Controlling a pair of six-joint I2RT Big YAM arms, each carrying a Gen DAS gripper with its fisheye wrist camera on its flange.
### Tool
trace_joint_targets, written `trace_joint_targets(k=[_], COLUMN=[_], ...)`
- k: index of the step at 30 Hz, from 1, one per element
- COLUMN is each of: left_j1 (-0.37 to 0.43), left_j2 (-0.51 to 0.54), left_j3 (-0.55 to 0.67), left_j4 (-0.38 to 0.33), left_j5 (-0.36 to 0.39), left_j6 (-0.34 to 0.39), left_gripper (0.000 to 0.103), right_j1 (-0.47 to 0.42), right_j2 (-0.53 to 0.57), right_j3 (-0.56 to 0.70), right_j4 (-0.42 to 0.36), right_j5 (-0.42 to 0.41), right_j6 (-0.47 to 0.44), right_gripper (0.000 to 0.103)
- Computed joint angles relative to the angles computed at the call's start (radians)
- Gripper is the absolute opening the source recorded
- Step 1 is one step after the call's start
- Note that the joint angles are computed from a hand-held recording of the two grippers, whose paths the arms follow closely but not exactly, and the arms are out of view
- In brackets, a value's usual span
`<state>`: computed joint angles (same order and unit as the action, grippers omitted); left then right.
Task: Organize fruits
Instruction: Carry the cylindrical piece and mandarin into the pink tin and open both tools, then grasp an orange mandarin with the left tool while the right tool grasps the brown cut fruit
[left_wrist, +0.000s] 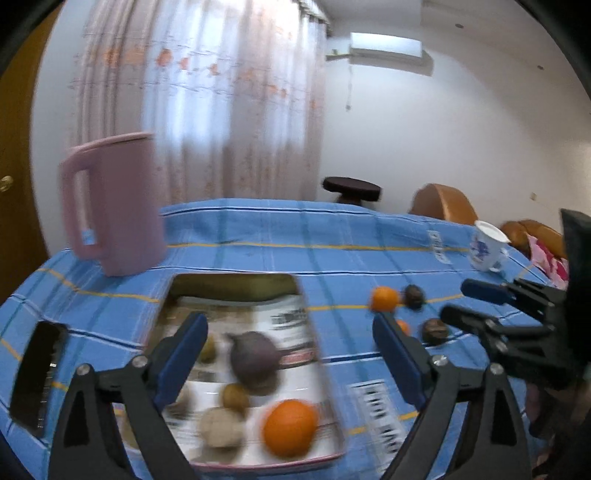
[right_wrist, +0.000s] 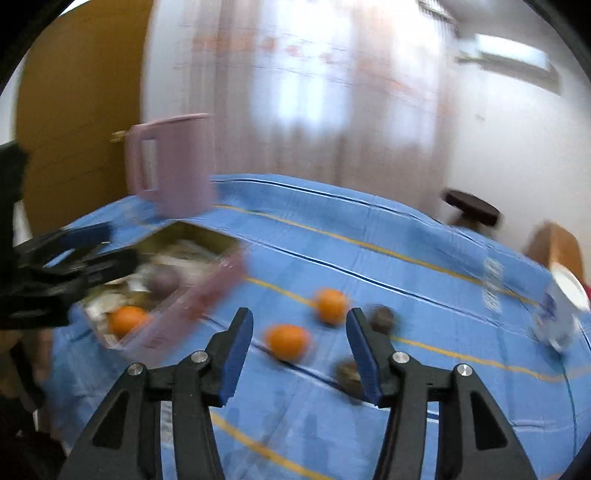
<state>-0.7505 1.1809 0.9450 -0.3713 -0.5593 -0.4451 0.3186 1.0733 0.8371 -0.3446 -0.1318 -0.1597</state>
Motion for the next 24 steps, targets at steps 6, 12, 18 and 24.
trace_joint_targets(k=[6,12,18,24], left_j1=[-0.052,-0.051,-0.053,-0.056], left_j2=[0.136,0.199,0.213,0.233], left_j3=[0.113,0.164,0.173,0.191], left_j4=[-0.006,-0.034,-0.049,-0.061], left_j5=[0.005,0.020,0.015,0.030], left_j6=[0.035,0.032,0.031,0.040], left_gripper=[0.093,0.093,0.093,0.092], right_j1=[-0.086,-0.092,-0.102,-0.110], right_j2=[0.097,0.152,0.215,0.179], right_j3=[0.050,0.078,0.116,0.088], right_j4=[-0.060,-0.110,-0.183,-0.159], right_j5=[-0.039,-0.063,-0.091,-0.087], right_j6=[0.023,0.009,0.000,-0.008], right_gripper=[0.054,0.054,0.044,0.044])
